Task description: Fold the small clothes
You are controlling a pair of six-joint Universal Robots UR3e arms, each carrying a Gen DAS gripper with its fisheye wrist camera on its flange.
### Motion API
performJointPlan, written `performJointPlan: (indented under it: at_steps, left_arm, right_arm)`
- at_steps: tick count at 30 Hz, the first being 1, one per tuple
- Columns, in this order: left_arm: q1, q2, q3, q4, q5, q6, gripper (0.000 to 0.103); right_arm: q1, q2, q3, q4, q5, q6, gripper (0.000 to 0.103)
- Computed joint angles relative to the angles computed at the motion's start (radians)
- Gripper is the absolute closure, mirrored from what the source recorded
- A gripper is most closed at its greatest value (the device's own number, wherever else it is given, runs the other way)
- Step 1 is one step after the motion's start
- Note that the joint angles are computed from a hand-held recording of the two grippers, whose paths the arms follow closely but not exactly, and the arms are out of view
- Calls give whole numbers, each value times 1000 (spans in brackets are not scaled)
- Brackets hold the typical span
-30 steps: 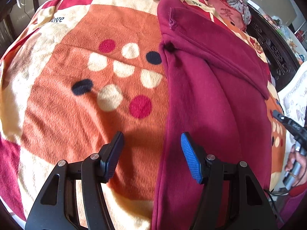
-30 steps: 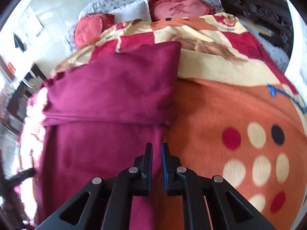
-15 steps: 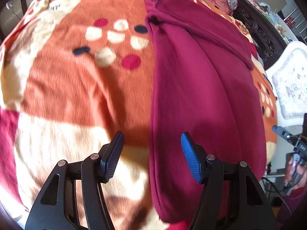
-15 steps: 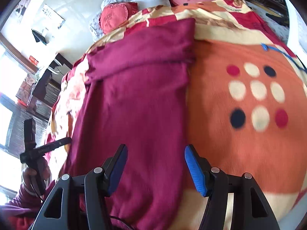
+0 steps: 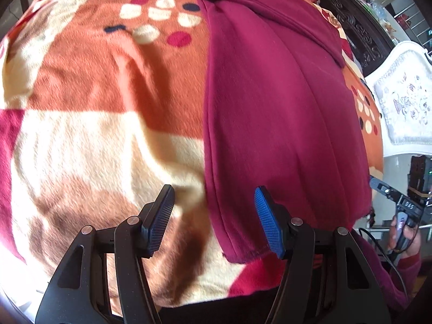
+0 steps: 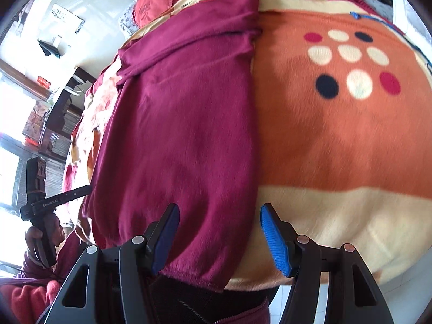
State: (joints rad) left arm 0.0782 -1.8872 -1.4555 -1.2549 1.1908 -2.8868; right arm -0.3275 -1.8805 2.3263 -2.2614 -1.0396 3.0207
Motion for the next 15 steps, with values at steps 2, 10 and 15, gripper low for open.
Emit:
performJointPlan:
  at_steps: [2, 10, 15]
  left_arm:
    - [3, 5, -8, -12, -9, -3, 41]
    - [10, 20, -2, -65, -40, -1, 41]
    - [8, 41, -5, -105, -50, 22, 41]
  right_arm:
    - [-1, -17, 20, 6, 6, -2, 43]
    - [-57, -91, 69, 72, 48, -23, 43]
    - [-74, -110, 80, 101, 58, -47, 43]
